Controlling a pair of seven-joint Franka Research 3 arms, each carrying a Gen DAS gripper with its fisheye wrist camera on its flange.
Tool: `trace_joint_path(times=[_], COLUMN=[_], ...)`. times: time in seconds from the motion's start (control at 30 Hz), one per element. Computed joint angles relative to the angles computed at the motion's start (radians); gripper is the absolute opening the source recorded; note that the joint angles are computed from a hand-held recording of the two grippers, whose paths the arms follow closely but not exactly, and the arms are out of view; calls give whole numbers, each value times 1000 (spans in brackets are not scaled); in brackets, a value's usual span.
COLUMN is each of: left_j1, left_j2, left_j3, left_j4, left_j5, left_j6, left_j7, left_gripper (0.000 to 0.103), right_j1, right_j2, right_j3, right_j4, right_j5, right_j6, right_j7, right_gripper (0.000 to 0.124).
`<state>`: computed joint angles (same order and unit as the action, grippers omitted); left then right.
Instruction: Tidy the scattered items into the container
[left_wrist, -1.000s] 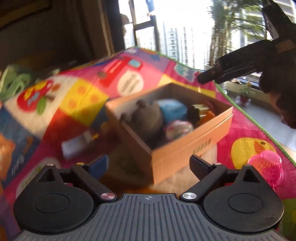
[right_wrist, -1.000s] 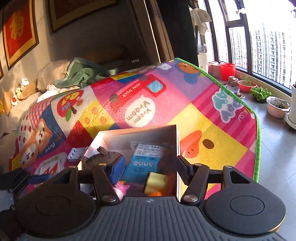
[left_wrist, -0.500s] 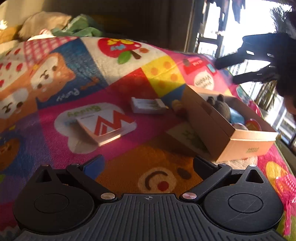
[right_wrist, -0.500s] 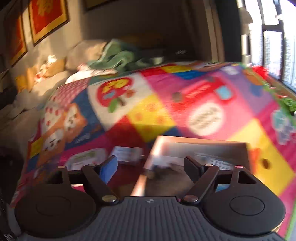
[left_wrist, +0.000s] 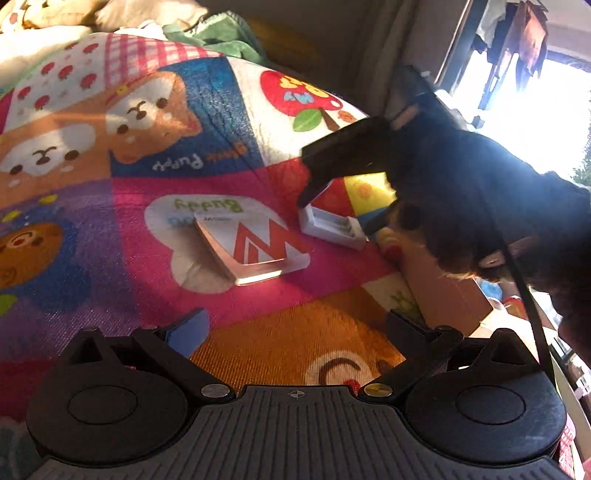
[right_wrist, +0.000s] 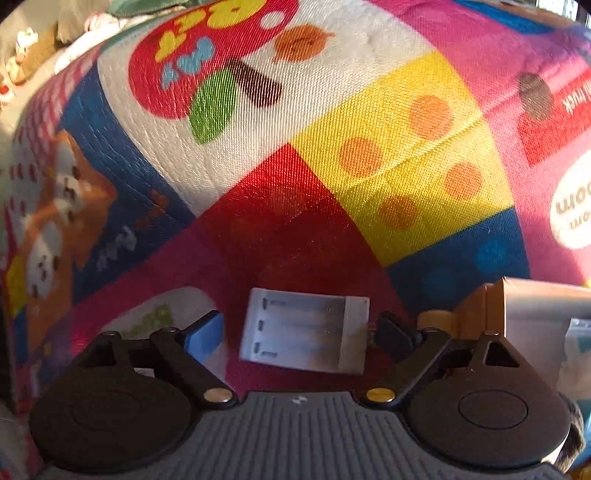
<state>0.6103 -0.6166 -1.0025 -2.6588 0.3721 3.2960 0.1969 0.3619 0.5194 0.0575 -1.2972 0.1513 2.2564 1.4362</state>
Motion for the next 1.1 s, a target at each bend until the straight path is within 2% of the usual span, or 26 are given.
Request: trace_joint_path(times=[0.03, 0.1, 0.13, 0.2, 0.3, 0.37, 0.43, 0.53, 0.6, 0.67, 0.77, 0.83, 0.9, 0.93, 1.0, 1.1], left_j1=[1, 1, 3, 6, 7, 10, 5, -37, -58, -89, -123, -137, -172, -192, -227, -252], left_j2=[-1, -1, 0, 2, 11, 8, 9, -14, -40, -29, -1, 0, 12, 17, 26, 55], left_j3=[-1, -2, -3, -7, -7, -12, -7, 17, 21, 45, 64, 60, 82, 98, 121, 137], left_j4=[-1, -3, -3, -1, 0, -3, -12, -22, -19, -19, -4, 16, 28, 29, 37, 57], left_j5=[1, 0, -1, 0, 3, -5, -18, -35, -33, -16, 9, 39, 69, 81, 104, 142], left_j6=[4, 9, 11, 14, 29, 40, 57, 13, -38, -51, -80, -136, -175, -188, -225, -253], left_j7=[0, 1, 3, 10, 31, 42, 52, 70, 51, 31, 4, -4, 0, 0, -2, -9], left_gripper=[103, 103, 103, 103, 103, 103, 103, 103, 103, 103, 103, 103, 103, 103, 103, 103], right_j1=[18, 52, 58, 41, -22, -75, -113, -120, -117, -124, -123, -103, -106, -108, -124, -146], right_j2=[4, -20, -44, -98, -223, -330, -455, -646, -768, -867, -958, -978, -992, -1001, -1023, -1042], right_j3=[-12, -35, -35, -13, 41, 72, 73, 12, -43, -84, -126, -162, -189, -204, -213, -195], right_j4=[-4, -69, -120, -203, -342, -443, -555, -729, -849, -954, -1079, -1121, -1144, -1158, -1200, -1272], right_j5=[-33, -108, -130, -115, 17, 168, 339, 526, 573, 566, 563, 607, 658, 697, 758, 802], right_j6=[2, 71, 122, 178, 229, 244, 243, 229, 214, 188, 184, 174, 164, 177, 254, 429], right_j7=[9, 19, 9, -43, -158, -298, -467, -694, -808, -876, -959, -1037, -1065, -1087, -1122, -1151], right_gripper=[93, 89, 82, 82, 81, 81, 82, 82, 82, 82, 82, 84, 89, 90, 93, 95])
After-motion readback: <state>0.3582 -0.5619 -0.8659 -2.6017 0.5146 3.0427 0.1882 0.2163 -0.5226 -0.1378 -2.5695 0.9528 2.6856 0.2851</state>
